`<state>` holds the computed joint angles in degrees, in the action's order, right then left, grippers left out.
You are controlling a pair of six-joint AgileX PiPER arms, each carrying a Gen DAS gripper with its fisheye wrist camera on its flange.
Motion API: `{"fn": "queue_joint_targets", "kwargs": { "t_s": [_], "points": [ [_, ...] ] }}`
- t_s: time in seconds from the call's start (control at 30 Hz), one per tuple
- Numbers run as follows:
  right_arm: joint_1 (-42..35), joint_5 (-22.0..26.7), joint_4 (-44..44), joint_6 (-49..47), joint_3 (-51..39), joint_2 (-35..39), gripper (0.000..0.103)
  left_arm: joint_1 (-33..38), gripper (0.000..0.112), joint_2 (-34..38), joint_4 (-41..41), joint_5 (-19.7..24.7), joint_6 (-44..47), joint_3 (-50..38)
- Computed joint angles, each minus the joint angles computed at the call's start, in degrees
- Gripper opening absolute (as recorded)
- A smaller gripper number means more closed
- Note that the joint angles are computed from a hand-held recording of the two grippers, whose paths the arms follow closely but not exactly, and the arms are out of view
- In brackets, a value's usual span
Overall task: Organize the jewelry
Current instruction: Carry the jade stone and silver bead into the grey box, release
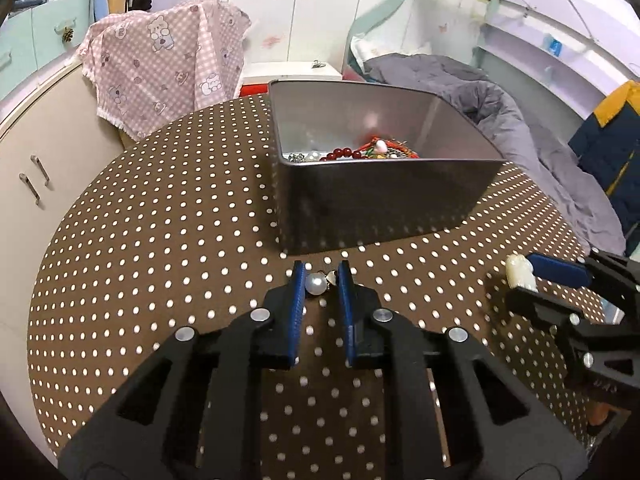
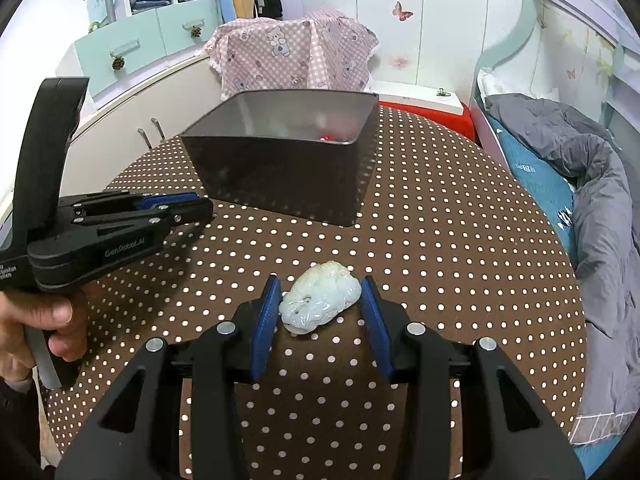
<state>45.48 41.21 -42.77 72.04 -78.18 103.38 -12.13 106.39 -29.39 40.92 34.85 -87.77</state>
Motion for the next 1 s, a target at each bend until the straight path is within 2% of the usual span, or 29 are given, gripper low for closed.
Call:
{"fn": "queue_joint_targets", "kwargs": {
  "t_s": [0.23,0.5,0.63,0.73,0.77,1.0],
  "points": [
    [1.3,1.8,-1.5,-0.4,-0.5,-4.3,0.038,3.1,0.017,-6.4,-4.3,-1.4,4.9,5.4],
    [1.9,4.9,-1.9,-6.5,-7.4,-9.0,0.038,7.0,0.017,-12.9,-8.0,2.4,7.2,0.9],
    [1.7,7.5,-1.1,-11.9,-14.7,-8.2,0.038,7.9,0.017,-12.7,-8.8,5.5,6.3,-5.2],
    [0.8,7.2,0.9,-15.9,-19.4,-7.6,0.038,7.4,0.017,-11.1,-7.4,7.2,3.5,-11.7],
    [0.7,8.8,1.1,-17.8,-22.7,-6.3,0.038,7.0,0.017,-10.1,-6.7,7.6,2.4,-13.8],
    [-4.3,9.6,10.9,-27.7,-34.2,-1.2,0.038,4.8,0.017,-0.3,-2.3,15.2,-6.4,-32.2]
  ]
}}
